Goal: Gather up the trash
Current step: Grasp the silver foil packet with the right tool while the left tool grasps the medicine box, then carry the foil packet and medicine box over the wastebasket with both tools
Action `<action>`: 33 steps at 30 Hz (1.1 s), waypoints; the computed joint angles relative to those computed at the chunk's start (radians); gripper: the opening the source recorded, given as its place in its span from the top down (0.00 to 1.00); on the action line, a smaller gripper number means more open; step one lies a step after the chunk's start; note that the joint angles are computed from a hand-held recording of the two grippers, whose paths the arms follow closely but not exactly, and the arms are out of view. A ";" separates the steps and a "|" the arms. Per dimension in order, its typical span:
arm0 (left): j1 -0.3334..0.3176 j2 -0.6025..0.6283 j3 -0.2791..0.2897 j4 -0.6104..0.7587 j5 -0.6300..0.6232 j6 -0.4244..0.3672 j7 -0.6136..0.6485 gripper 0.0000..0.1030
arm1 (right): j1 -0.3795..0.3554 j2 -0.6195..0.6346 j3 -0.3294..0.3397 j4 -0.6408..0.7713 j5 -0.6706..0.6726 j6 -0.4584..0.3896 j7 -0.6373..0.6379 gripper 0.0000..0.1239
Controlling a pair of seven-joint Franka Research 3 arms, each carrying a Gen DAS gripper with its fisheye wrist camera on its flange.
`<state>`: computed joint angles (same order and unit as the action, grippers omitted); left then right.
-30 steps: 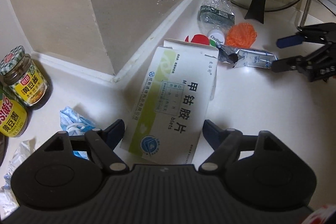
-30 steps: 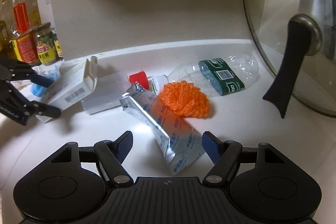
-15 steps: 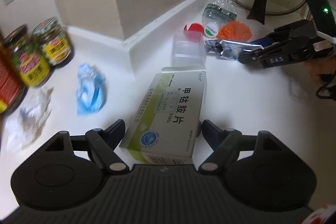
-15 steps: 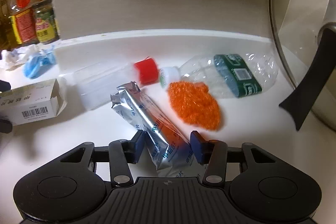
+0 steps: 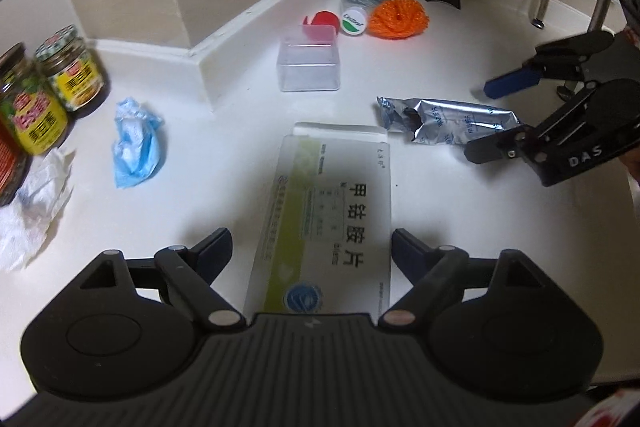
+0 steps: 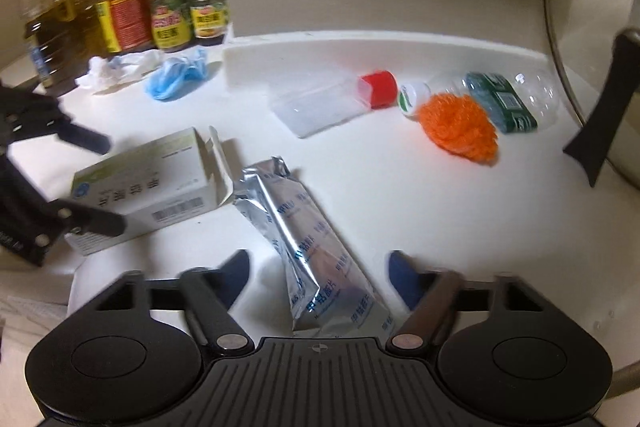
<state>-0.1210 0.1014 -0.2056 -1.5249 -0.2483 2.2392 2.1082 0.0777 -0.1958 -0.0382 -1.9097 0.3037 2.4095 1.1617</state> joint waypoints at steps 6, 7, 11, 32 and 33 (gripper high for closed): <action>-0.001 0.046 -0.014 0.063 -0.001 -0.037 0.068 0.20 | 0.004 0.036 -0.026 0.052 0.058 -0.047 -0.116 0.37; -0.003 0.049 -0.016 0.066 0.006 -0.039 0.075 0.22 | 0.001 0.047 -0.029 0.066 0.069 -0.060 -0.132 0.37; -0.010 0.052 -0.019 0.068 0.030 -0.042 0.075 0.31 | -0.006 0.080 -0.027 0.102 0.093 -0.082 -0.179 0.44; -0.013 -0.092 0.007 -0.114 -0.065 0.053 -0.022 0.34 | -0.006 -0.017 -0.002 0.004 0.129 -0.039 -0.045 0.77; -0.015 -0.109 0.010 -0.134 -0.074 0.064 -0.020 0.34 | -0.004 -0.034 0.002 -0.010 0.123 -0.028 -0.022 0.77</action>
